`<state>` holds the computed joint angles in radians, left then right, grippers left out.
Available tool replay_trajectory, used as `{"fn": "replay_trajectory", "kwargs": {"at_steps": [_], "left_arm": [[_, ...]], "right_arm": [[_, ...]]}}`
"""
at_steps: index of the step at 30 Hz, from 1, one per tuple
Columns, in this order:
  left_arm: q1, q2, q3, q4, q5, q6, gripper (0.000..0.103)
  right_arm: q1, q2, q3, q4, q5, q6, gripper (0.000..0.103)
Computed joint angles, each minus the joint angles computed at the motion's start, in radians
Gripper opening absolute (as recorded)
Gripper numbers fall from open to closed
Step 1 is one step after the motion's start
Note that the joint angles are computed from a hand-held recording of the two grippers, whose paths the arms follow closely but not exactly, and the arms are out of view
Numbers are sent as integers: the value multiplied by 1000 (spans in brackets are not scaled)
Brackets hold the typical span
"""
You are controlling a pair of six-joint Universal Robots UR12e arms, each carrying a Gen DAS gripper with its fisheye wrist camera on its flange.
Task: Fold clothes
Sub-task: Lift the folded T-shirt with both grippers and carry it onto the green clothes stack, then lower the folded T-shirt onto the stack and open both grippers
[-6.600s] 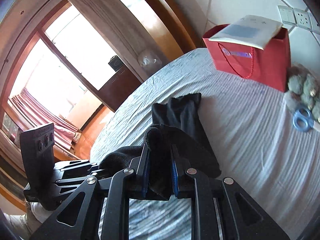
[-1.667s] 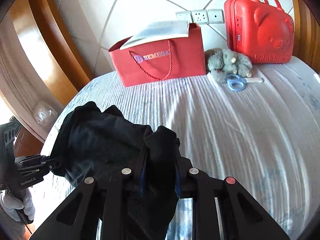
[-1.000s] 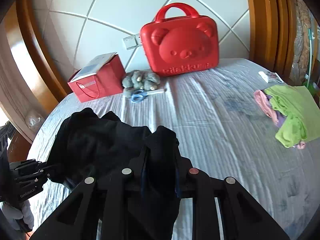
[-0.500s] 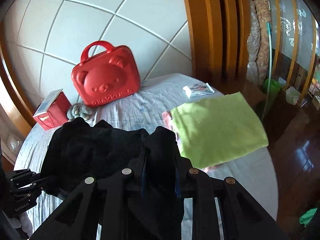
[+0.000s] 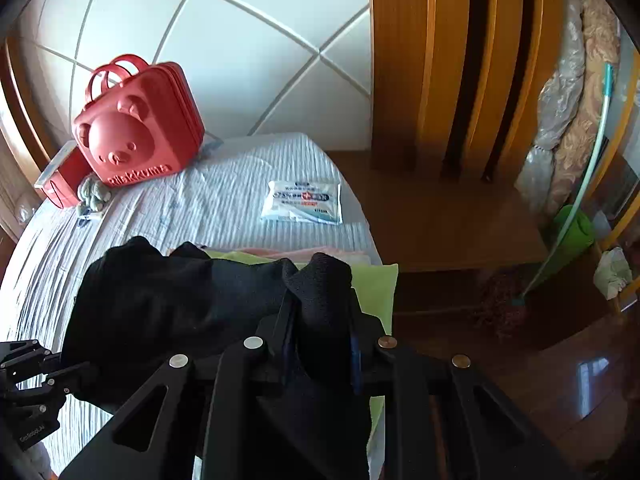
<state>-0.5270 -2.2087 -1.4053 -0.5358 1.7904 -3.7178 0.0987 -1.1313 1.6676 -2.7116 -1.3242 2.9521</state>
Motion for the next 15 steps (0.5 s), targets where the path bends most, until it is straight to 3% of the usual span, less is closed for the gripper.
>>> {"fn": "replay_trajectory", "kwargs": {"at_steps": [3, 4, 5, 7, 8, 11, 15], "left_arm": [[-6, -39, 45, -92, 51, -42, 21], [-6, -48, 55, -117, 59, -59, 30], [-8, -52, 60, -130, 73, -77, 45], [-12, -49, 62, -148, 104, -105, 58], [-14, -46, 66, -160, 110, -112, 58], [-27, -37, 77, -196, 146, -131, 59], [-50, -6, 51, -159, 174, -146, 59]], "right_arm": [[-18, 42, -14, 35, 34, 2, 25], [-23, 54, -16, 45, 44, 7, 29], [-28, 65, -19, 53, 53, 12, 39], [-43, 71, -12, 42, 93, 50, 49], [-55, 72, -9, 39, 124, 71, 53], [-72, 51, 12, 5, 158, 91, 54], [-87, 1, 73, -84, 188, 112, 57]]}}
